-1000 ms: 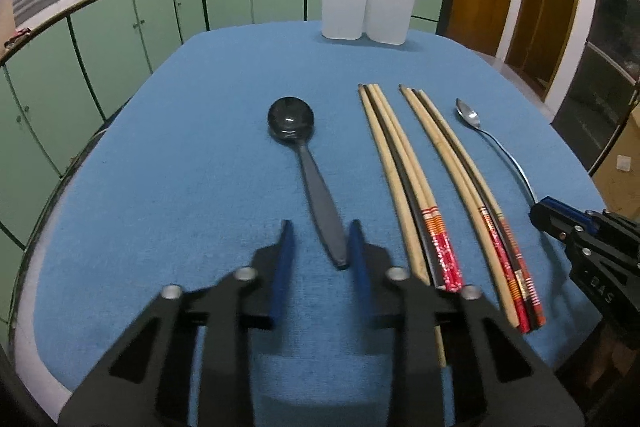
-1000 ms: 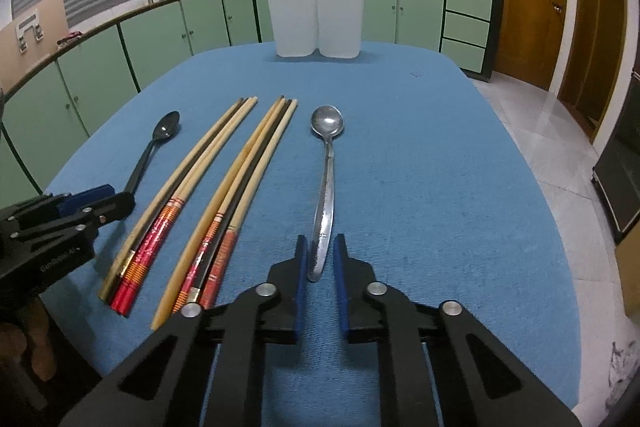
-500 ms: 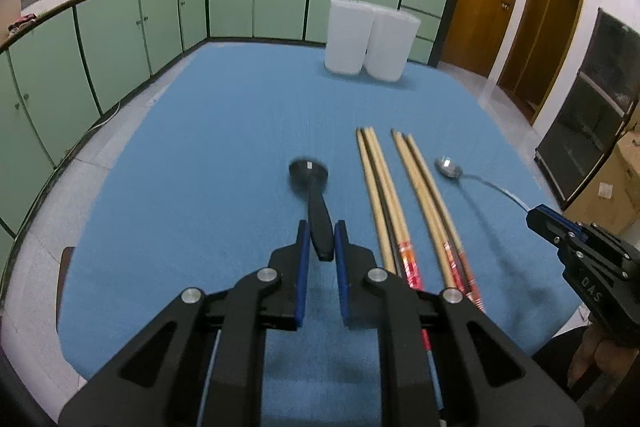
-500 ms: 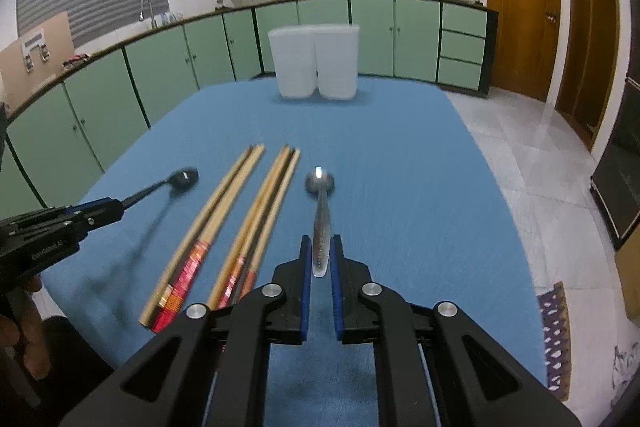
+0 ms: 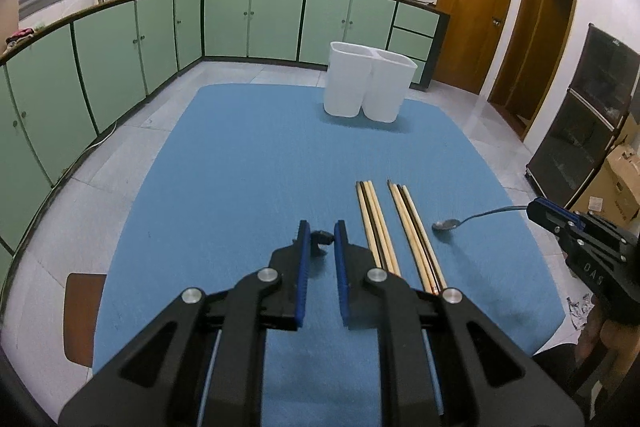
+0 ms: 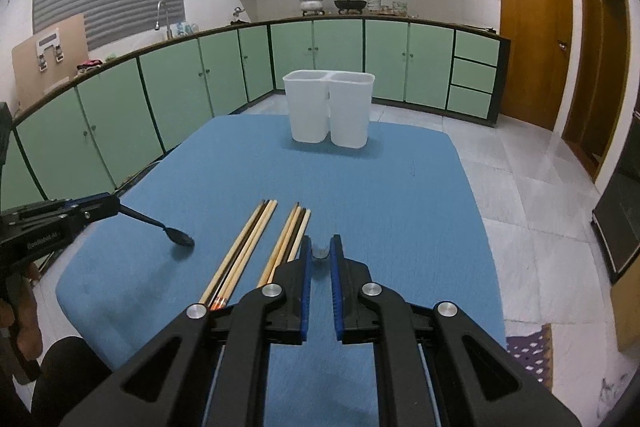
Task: Organize utensils
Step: 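Lift both spoons and carry them over the white utensil holder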
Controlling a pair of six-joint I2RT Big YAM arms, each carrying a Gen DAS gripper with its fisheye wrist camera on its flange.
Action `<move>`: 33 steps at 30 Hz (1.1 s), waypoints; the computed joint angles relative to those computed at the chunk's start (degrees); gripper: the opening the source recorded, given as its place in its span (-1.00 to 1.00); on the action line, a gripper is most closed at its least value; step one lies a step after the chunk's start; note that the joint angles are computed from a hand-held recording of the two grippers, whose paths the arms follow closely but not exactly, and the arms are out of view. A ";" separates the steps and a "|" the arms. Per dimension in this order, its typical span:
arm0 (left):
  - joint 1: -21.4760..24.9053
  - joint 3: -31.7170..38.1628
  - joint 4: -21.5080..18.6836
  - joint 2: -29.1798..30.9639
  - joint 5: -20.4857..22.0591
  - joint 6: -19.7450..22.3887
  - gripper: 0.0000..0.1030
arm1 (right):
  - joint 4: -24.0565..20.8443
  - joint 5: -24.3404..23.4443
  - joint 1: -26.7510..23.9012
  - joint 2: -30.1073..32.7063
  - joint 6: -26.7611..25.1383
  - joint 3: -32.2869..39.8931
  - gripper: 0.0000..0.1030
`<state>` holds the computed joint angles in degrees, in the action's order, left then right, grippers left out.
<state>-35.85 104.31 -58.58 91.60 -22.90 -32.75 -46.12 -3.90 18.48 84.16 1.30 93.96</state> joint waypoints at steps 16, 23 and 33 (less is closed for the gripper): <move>1.54 5.34 0.19 1.46 1.60 4.42 -0.80 | -4.75 -2.06 -1.13 2.08 -2.70 6.45 -0.83; 2.02 10.10 -0.31 4.01 2.02 7.14 -0.81 | -5.18 -2.30 -1.39 3.03 -3.52 8.92 -0.83; 5.54 32.86 -7.16 16.53 6.87 12.01 -0.94 | -12.47 -4.27 -1.93 13.97 -6.36 28.61 -0.83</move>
<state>-30.31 137.17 -65.74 108.13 -16.03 -20.74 -58.59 -8.17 16.55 98.13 -5.06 122.57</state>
